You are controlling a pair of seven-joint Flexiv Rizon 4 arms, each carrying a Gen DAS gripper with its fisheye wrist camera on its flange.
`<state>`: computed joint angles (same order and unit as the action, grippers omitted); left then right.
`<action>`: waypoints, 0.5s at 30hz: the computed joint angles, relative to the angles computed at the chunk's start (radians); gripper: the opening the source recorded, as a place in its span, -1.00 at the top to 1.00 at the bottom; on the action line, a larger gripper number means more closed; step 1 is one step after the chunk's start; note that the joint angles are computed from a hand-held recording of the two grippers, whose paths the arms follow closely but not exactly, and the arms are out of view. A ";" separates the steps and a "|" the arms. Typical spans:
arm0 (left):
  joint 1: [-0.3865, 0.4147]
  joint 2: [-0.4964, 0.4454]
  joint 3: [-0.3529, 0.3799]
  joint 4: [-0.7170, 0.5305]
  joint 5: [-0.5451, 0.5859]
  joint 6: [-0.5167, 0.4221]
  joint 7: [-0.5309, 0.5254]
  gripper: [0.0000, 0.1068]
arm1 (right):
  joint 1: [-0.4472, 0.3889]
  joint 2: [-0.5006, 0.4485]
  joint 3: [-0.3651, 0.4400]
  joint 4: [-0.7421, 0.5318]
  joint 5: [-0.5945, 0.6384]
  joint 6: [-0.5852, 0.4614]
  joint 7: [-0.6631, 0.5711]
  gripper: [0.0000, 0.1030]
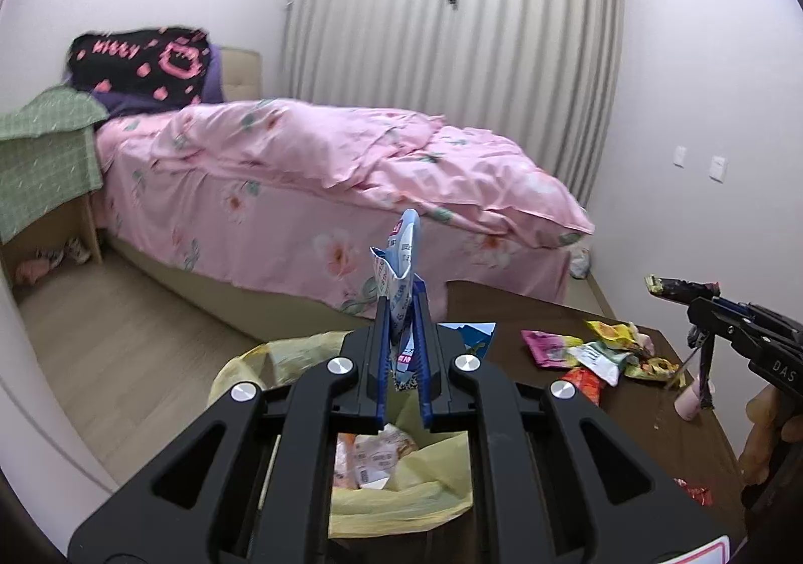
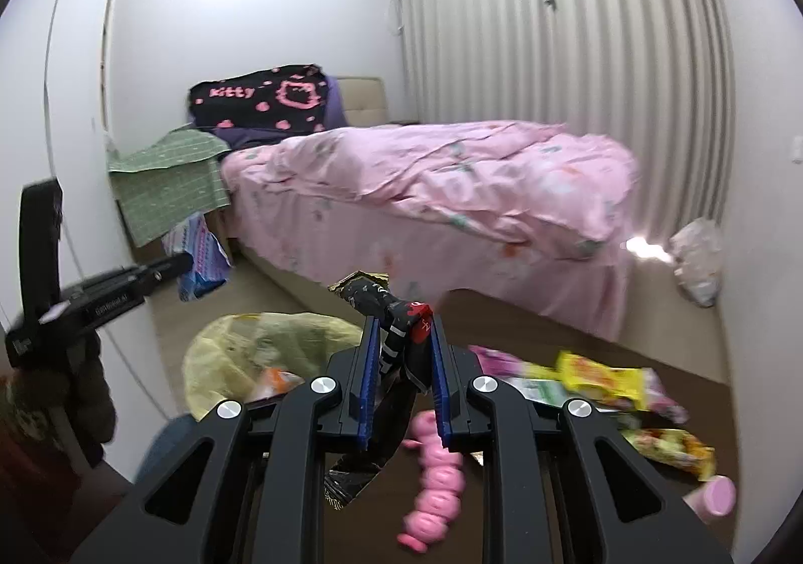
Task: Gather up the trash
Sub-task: 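Carry the tissue packet and black wrapper into the yellow trash bag while both tools release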
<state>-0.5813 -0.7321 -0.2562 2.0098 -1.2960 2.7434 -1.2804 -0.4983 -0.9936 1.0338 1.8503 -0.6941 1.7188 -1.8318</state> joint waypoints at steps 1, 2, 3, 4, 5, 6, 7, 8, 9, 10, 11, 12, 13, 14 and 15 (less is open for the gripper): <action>0.005 0.002 -0.002 0.013 -0.001 -0.004 -0.023 0.84 | 0.014 -0.005 0.002 -0.010 -0.001 -0.013 0.002 0.64; 0.010 0.006 -0.003 0.030 0.002 -0.011 -0.050 0.84 | 0.033 -0.008 0.000 -0.021 0.002 -0.021 -0.001 0.64; 0.016 0.013 -0.002 0.052 0.011 -0.022 -0.083 0.84 | 0.050 -0.007 -0.005 -0.028 0.008 -0.024 -0.006 0.64; 0.020 0.016 0.000 0.066 0.021 -0.034 -0.108 0.84 | 0.064 -0.007 -0.008 -0.032 0.013 -0.026 -0.014 0.64; 0.026 0.022 0.003 0.084 0.032 -0.050 -0.135 0.84 | 0.080 -0.009 -0.011 -0.039 0.016 -0.029 -0.023 0.64; 0.026 0.025 0.007 0.088 0.037 -0.061 -0.146 0.84 | 0.093 -0.010 -0.012 -0.046 0.022 -0.033 -0.030 0.64; 0.027 0.027 0.011 0.095 0.045 -0.071 -0.159 0.84 | 0.111 -0.011 -0.016 -0.055 0.027 -0.040 -0.039 0.64; 0.026 0.024 0.016 0.090 0.049 -0.079 -0.159 0.84 | 0.124 -0.010 -0.020 -0.061 0.035 -0.046 -0.048 0.64; 0.023 0.022 0.020 0.088 0.048 -0.084 -0.155 0.84 | 0.144 -0.010 -0.028 -0.070 0.043 -0.053 -0.058 0.64; 0.020 0.019 0.024 0.085 0.048 -0.088 -0.150 0.84 | 0.153 -0.016 -0.027 -0.077 0.051 -0.063 -0.071 0.64; 0.017 0.016 0.026 0.081 0.047 -0.093 -0.143 0.84 | 0.163 -0.022 -0.026 -0.085 0.059 -0.074 -0.084 0.64; 0.018 0.012 0.029 0.075 0.045 -0.098 -0.134 0.84 | 0.172 -0.028 -0.025 -0.094 0.068 -0.084 -0.096 0.64; 0.017 0.005 0.029 0.067 0.034 -0.102 -0.122 0.84 | 0.178 -0.034 -0.023 -0.102 0.076 -0.096 -0.109 0.64; 0.019 0.000 0.029 0.059 0.026 -0.108 -0.114 0.84 | 0.185 -0.041 -0.022 -0.113 0.086 -0.110 -0.120 0.64; 0.025 -0.007 0.026 0.053 0.019 -0.122 -0.113 0.84 | 0.198 -0.051 -0.023 -0.131 0.096 -0.135 -0.128 0.64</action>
